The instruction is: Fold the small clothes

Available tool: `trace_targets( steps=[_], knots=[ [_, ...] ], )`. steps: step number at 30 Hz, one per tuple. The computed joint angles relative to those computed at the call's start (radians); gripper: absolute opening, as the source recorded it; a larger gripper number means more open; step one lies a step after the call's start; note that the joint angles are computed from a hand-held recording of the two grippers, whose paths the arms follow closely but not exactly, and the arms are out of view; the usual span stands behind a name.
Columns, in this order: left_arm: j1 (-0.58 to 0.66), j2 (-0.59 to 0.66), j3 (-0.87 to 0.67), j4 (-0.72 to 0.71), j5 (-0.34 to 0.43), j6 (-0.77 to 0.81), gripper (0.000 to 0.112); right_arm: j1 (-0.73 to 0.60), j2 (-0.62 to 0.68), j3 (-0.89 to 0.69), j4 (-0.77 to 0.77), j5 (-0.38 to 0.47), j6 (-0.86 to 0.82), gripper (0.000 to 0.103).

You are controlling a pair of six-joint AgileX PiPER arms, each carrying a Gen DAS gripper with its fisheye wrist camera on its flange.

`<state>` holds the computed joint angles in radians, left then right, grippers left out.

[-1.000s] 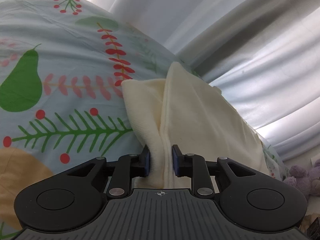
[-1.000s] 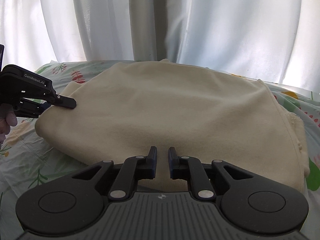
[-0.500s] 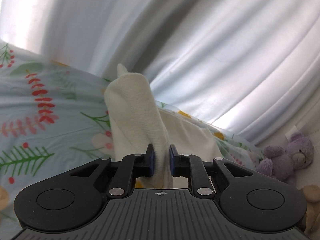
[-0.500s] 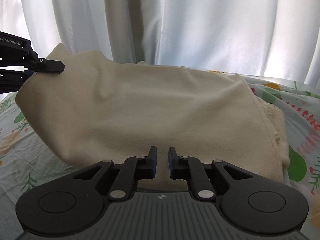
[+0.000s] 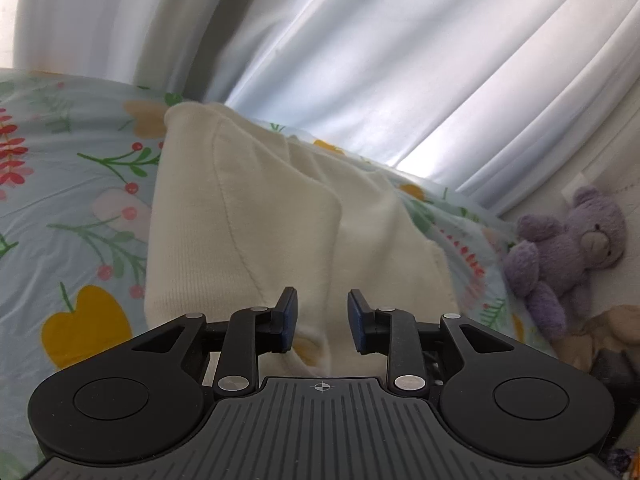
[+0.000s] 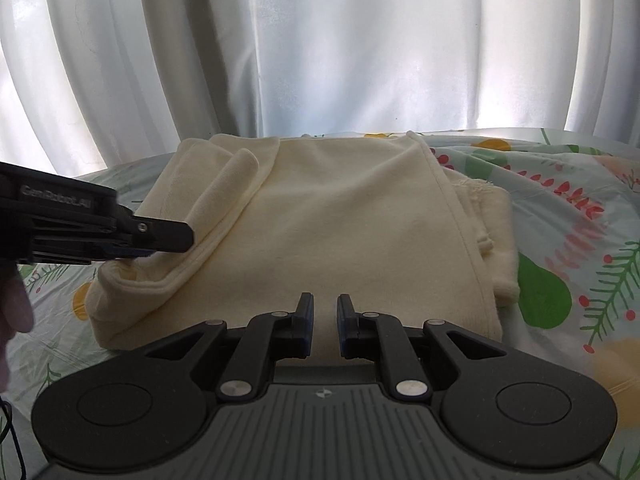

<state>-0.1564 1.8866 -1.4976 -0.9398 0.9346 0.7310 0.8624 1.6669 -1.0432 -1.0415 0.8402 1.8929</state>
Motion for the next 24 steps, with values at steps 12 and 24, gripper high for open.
trace_targets(
  steps=[12, 24],
  knots=[
    [-0.031, -0.037, 0.104, 0.174, -0.185, -0.087, 0.043, -0.02, -0.003, 0.003, -0.023, -0.033, 0.006, 0.012],
    [-0.024, -0.068, 0.167, 0.129, -0.21, -0.038, 0.046, -0.27, -0.049, 0.024, 0.028, -0.536, -0.008, 0.037]
  ],
)
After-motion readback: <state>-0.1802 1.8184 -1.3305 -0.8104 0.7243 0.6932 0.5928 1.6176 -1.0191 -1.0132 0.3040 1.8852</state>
